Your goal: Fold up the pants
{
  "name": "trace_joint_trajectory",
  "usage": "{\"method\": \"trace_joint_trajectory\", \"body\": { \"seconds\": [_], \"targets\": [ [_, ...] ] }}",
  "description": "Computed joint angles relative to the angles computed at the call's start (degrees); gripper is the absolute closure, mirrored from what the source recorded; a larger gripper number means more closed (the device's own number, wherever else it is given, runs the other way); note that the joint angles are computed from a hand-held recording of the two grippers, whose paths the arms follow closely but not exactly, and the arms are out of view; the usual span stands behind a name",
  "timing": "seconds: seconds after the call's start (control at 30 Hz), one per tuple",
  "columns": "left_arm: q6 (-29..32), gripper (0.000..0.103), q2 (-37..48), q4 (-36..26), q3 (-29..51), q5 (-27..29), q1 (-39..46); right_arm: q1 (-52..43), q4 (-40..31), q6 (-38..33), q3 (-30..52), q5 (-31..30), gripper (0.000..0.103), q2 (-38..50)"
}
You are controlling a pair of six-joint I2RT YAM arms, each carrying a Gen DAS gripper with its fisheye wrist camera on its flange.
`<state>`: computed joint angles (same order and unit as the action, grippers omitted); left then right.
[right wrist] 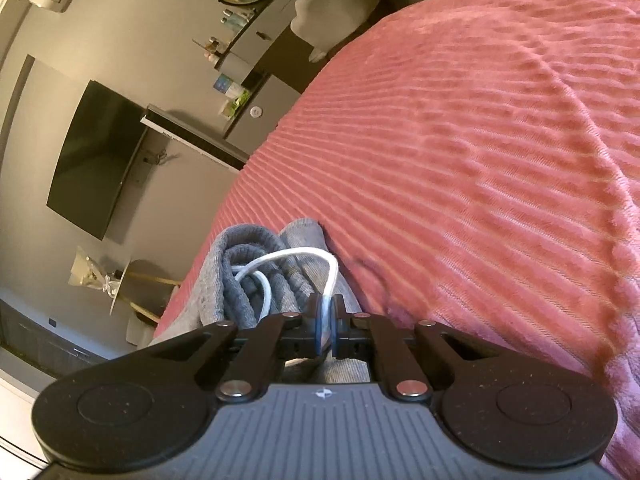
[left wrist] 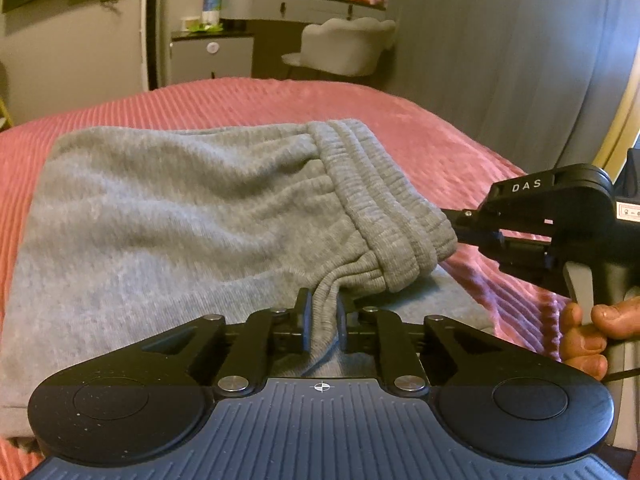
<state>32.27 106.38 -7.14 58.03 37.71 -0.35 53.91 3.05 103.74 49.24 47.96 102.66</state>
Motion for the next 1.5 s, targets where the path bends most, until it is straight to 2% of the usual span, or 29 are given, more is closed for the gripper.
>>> {"method": "trace_joint_trajectory", "body": {
  "seconds": [0.27, 0.43, 0.53, 0.63, 0.73, 0.8, 0.9, 0.97, 1.03, 1.07, 1.1, 1.13, 1.17, 1.2, 1.23, 1.27, 1.33, 1.4, 1.47, 1.5],
  "targets": [
    [-2.4, 0.090, -2.5, -0.5, -0.4, 2.5, 2.2, 2.0, -3.8, 0.8, 1.5, 2.7, 0.099, -0.5],
    [-6.3, 0.090, -3.6, -0.9, 0.4, 4.8, 4.2, 3.8, -2.2, -3.4, 2.7, 4.0, 0.099, -0.8],
    [-8.8, 0.090, -4.4, -0.2, 0.3, 5.5, 4.9, 4.0, 0.4, -7.9, 5.1, 1.4, 0.099, 1.2],
    [-10.6, 0.090, -5.0, -0.1, 0.4, 5.8, 5.4, 2.9, 2.5, -10.4, 8.1, -3.8, 0.099, 4.4],
    [-10.8, 0.090, -5.5, -1.4, 0.7, 6.8, 6.0, 2.5, 4.8, -14.2, 10.3, -7.0, 0.099, 6.7],
    [-10.8, 0.090, -5.9, -1.7, 0.8, 7.1, 6.1, 2.4, 10.3, -19.3, 10.2, -7.5, 0.099, 7.6],
    [-9.4, 0.090, -6.1, -3.7, 1.1, 7.7, 6.1, 1.3, 9.3, -21.6, 13.7, -10.3, 0.098, 10.3],
    [-6.0, 0.087, -5.5, -8.0, 2.3, 8.2, 6.2, 0.6, 8.8, -19.5, 14.5, -11.9, 0.097, 12.3],
    [-1.1, 0.083, -4.7, -14.4, 3.9, 8.8, 6.7, 0.1, 15.2, -17.1, 9.6, -14.0, 0.095, 10.6],
    [1.0, 0.075, -4.1, -17.2, 4.7, 9.1, 7.1, 0.3, 15.6, -15.8, 7.4, -13.6, 0.089, 8.5],
    [2.9, 0.072, -3.4, -19.9, 5.5, 9.2, 7.3, 0.9, 13.0, -14.3, 5.9, -11.6, 0.086, 5.7],
    [4.2, 0.071, -3.0, -21.2, 5.4, 8.8, 7.7, 1.5, 8.2, -12.5, 5.8, -10.3, 0.077, 3.8],
    [5.1, 0.066, -2.3, -22.4, 5.9, 8.2, 7.9, 2.0, 0.9, -9.8, 6.7, -9.1, 0.059, 1.9],
    [6.0, 0.057, -1.1, -24.7, 7.0, 7.2, 7.8, 2.8, -4.9, -7.4, 7.4, -7.1, 0.052, 0.7],
    [6.5, 0.056, 0.2, -27.1, 8.0, 6.2, 7.7, 3.9, -9.5, -4.6, 8.0, -4.7, 0.047, 0.0],
    [6.5, 0.056, 0.7, -28.1, 8.5, 5.7, 7.6, 4.5, -12.8, -2.1, 8.8, -3.8, 0.044, -0.4],
    [8.6, 0.047, 0.4, -30.0, 8.9, 6.6, 8.2, 5.5, -18.8, 3.3, 11.0, -3.2, 0.044, -0.4],
    [13.3, 0.020, 2.8, -37.8, 12.9, 7.4, 8.9, 6.6, -24.2, 4.2, 14.6, -1.5, 0.044, 0.6],
    [15.9, 0.017, 5.8, -44.5, 16.1, 5.6, 8.9, 8.0, -34.0, 5.4, 21.0, 2.3, 0.044, 2.8],
    [15.2, 0.018, 6.1, -44.0, 15.2, 3.4, 8.5, 9.2, -41.5, 7.5, 26.3, 4.7, 0.044, 5.3]
  ]
}}
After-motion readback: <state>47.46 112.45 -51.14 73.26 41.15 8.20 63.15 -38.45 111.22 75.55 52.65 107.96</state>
